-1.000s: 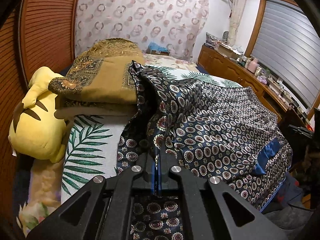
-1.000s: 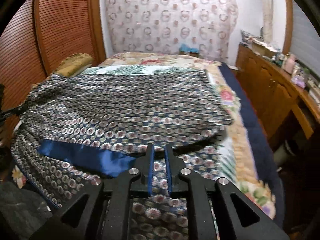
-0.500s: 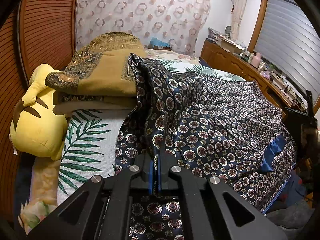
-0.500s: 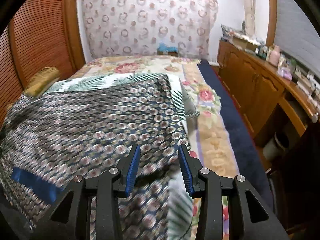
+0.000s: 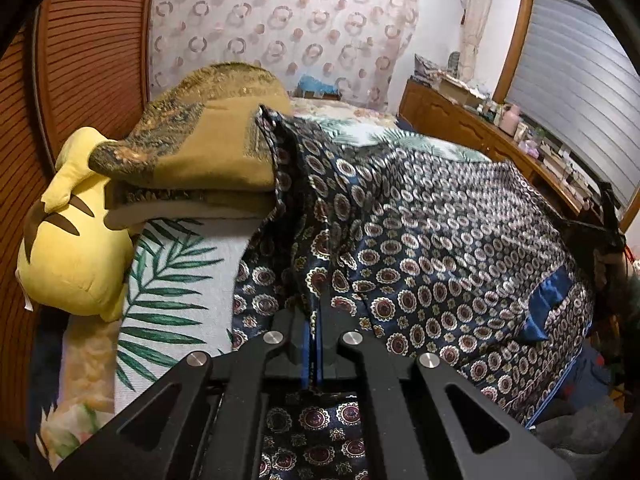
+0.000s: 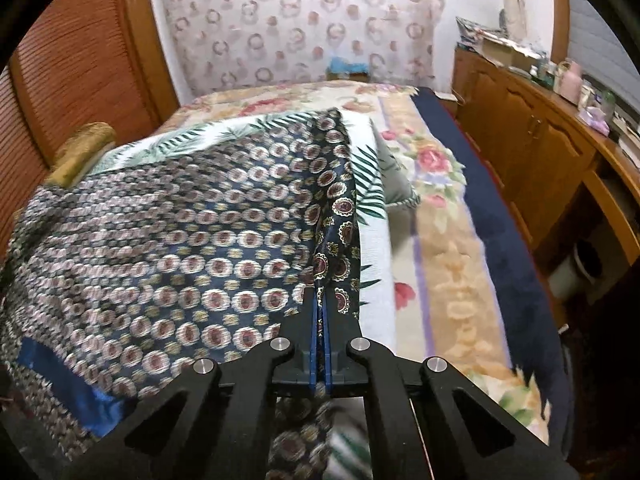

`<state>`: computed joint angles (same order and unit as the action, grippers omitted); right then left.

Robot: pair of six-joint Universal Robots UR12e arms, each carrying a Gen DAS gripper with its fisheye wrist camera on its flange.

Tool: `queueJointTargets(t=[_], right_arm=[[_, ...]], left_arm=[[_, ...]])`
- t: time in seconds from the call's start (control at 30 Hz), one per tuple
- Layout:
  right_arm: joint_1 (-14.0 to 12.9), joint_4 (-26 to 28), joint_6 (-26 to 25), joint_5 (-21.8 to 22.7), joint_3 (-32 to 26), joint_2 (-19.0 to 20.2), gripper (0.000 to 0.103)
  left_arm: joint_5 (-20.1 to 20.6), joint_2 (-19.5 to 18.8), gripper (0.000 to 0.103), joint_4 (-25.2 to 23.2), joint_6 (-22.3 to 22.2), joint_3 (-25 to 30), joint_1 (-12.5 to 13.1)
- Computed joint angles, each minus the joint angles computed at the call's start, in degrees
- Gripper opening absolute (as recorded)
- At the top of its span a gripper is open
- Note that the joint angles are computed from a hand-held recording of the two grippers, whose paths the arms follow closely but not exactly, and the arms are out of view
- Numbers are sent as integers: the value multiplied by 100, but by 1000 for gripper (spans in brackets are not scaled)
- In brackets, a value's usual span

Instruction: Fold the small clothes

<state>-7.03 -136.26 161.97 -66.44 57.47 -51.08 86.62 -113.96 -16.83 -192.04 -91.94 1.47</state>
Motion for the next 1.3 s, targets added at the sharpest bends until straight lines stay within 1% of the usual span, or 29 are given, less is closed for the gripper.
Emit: queueJointTargets(t=[0.1,0.17,0.27,0.47,0.67,0.83,0.87,0.9,0.93,0.97,1.0,1.07,1.1,1.13,1.17,1.2,1.23,1.27,1.3], right_arm=[[-78,-322,113,334,348,-237,1],[-116,-464,127,349,552,-372,1],[-208,-564,99,555,857,-588,1],[-336,-731,-156,671,1545,-1072,1],[-361,-562,-248,652,1669,-1201,1],[-338,-364,-424,439,1620,-1197,1],[-333,-337,-434,422,1585,-1182,1],[-321,-306,-423,392,1534,-1164,1],[-316,-333,-397,359,1539,-1179,1],[-311,-390,-351,345,1551,-1190,1],[-305,-423,-328,359,1537,-1187,5],[-274,-567,-346,238,1568,-1213,8],[-247,-623,-369,155,1549,-1207,12],[-224,-653,-386,119,1503,-1189,14],[-199,-718,-404,90,1524,-1198,21],[-166,-782,-404,29,1490,-1180,33],[-139,-803,-398,-18,1449,-1163,39],[-114,-820,-412,-48,1414,-1151,48],[-90,-885,-422,-41,1384,-1134,51]], left_arm=[[-4,42,2,102,-27,-39,7],[-14,76,2,112,-16,-54,16],[-70,143,2,83,-7,-104,36],[-27,315,2,-109,53,-295,73],[-34,480,2,-264,38,-474,109],[-12,526,2,-330,98,-513,108],[9,517,8,-333,127,-497,105],[50,504,17,-323,157,-475,103],[63,516,22,-285,156,-494,96],[47,520,30,-242,152,-502,100],[30,521,38,-200,146,-505,104],[30,518,47,-113,148,-509,109],[43,513,55,-87,135,-507,111],[65,499,61,-69,113,-495,114],[90,489,69,-42,91,-495,107],[103,477,72,-21,76,-493,109],[120,463,72,-13,58,-484,108],[157,447,72,-10,36,-470,98],[227,434,72,-10,11,-458,83]])
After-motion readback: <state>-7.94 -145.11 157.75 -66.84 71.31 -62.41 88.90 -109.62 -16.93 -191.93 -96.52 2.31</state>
